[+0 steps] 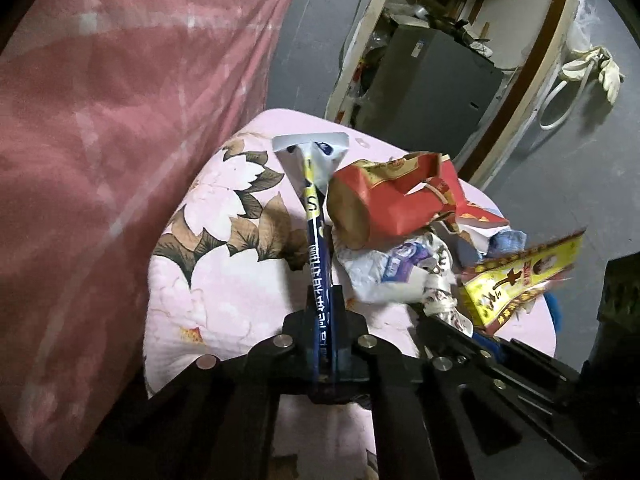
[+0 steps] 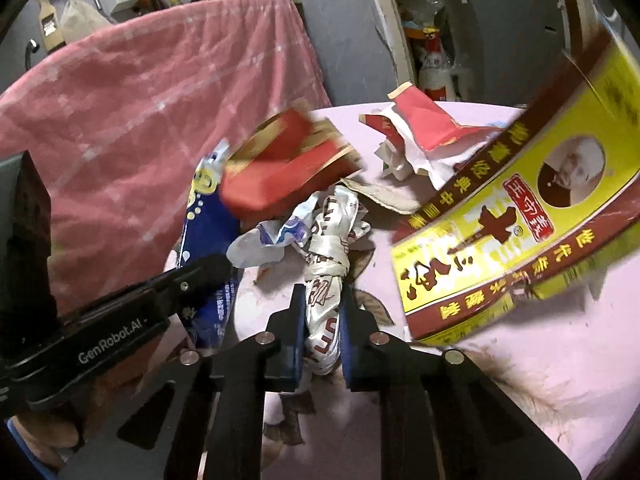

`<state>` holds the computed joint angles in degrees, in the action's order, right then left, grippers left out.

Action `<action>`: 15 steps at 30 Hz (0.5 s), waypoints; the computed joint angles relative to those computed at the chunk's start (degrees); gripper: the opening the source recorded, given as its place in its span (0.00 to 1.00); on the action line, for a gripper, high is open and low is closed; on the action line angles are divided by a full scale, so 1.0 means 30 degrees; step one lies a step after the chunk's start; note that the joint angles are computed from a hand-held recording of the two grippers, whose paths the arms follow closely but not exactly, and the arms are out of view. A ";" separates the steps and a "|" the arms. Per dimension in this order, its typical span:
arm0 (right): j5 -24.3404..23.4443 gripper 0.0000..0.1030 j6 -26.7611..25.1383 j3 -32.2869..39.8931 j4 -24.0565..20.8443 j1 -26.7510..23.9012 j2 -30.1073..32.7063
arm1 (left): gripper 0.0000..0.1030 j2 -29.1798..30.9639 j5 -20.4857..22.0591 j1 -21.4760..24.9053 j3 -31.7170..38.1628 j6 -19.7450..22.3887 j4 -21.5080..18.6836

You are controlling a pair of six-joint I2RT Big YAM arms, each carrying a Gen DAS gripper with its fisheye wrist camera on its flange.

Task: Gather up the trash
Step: 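Carry both items to the blue bucket and open both tools to drop them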

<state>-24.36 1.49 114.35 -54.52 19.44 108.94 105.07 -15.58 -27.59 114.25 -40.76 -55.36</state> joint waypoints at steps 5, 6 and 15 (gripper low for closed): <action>-0.0364 0.10 0.0057 -0.2439 0.1908 -0.0365 -0.1778 | 0.01 -0.0793 -0.1088 -0.0631 -0.0791 -0.0323 0.0576; -0.0298 0.10 0.0063 -0.3000 0.2416 -0.0467 -0.2236 | 0.01 -0.0998 -0.1449 -0.0821 -0.1018 -0.0276 0.0777; -0.0352 0.10 0.0910 -0.6356 0.7535 -0.1602 -0.5248 | 0.01 -0.1133 -0.4729 -0.2741 -0.0906 0.2694 0.4165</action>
<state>-25.42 4.22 95.29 -31.91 14.64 93.20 101.67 -29.77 -35.82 111.53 -32.67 -42.87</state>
